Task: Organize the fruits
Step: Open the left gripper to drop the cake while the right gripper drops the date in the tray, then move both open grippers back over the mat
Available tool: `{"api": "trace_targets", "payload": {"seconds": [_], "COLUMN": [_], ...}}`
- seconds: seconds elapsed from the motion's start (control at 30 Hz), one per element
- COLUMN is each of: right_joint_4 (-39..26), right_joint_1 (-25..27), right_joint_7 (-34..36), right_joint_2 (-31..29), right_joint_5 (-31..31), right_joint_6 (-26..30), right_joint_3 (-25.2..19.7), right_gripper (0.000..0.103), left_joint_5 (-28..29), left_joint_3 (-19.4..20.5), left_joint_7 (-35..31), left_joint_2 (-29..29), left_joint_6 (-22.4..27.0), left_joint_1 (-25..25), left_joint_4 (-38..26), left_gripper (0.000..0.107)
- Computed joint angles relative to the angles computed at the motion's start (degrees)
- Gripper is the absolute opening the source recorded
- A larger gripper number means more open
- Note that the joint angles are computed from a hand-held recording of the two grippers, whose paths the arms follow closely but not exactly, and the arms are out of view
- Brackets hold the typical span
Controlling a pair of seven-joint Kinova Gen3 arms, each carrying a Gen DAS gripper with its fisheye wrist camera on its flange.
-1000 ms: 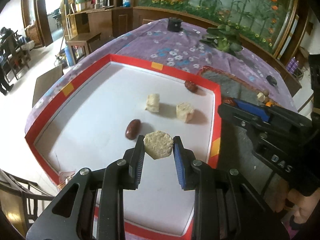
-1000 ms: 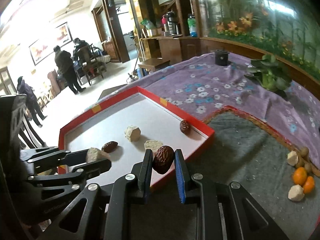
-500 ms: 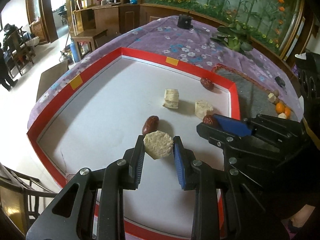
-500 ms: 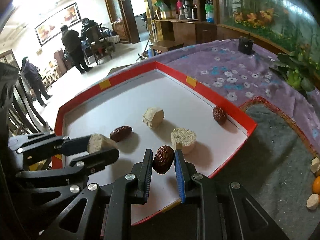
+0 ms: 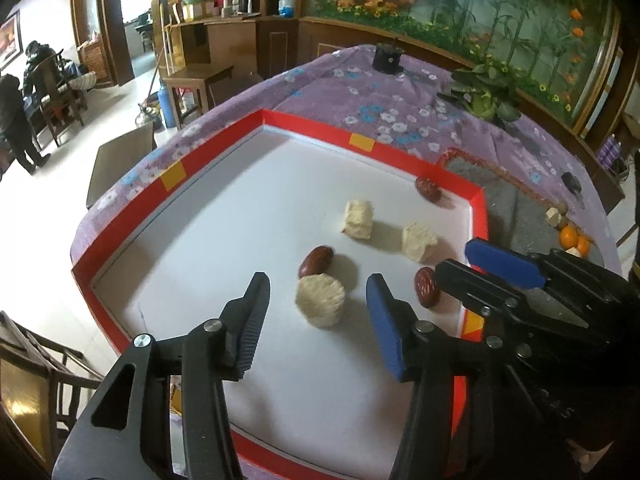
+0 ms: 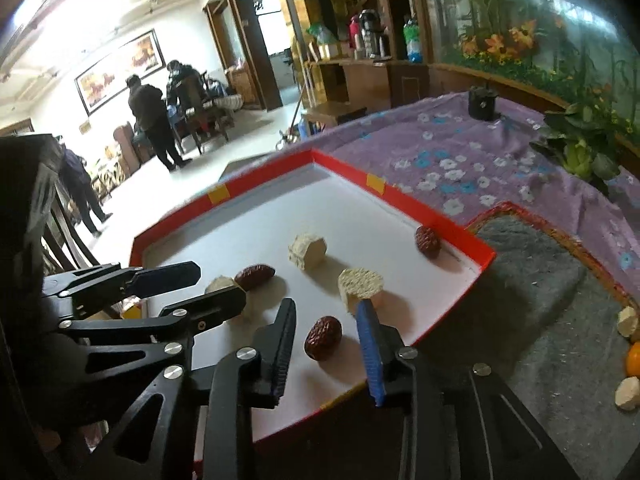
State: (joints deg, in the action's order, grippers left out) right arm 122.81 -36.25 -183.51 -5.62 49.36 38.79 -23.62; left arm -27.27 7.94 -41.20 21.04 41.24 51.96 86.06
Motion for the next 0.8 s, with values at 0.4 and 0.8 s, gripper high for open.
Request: {"api": "trace_targets", "payload": {"seconds": [0.4, 0.8], "right_joint_4": [3.7, 8.9], "right_joint_1": [1.1, 7.6], "right_joint_7": [-8.3, -4.0], "right_joint_2": [-10.2, -24.7], "right_joint_5": [-2.3, -16.2], "right_joint_6": [14.3, 26.6], "right_joint_3": [-8.0, -14.9], "right_gripper": [0.049, 0.064], "left_joint_5": [1.3, 10.6], "left_joint_3": [1.5, 3.5], "left_joint_7": [-3.5, -16.9], "left_joint_2": [3.9, 12.1], "left_joint_6": [1.5, 4.5], "left_joint_1": [4.0, 7.3], "left_joint_4": [-8.2, -21.5], "left_gripper": [0.052, 0.052]}}
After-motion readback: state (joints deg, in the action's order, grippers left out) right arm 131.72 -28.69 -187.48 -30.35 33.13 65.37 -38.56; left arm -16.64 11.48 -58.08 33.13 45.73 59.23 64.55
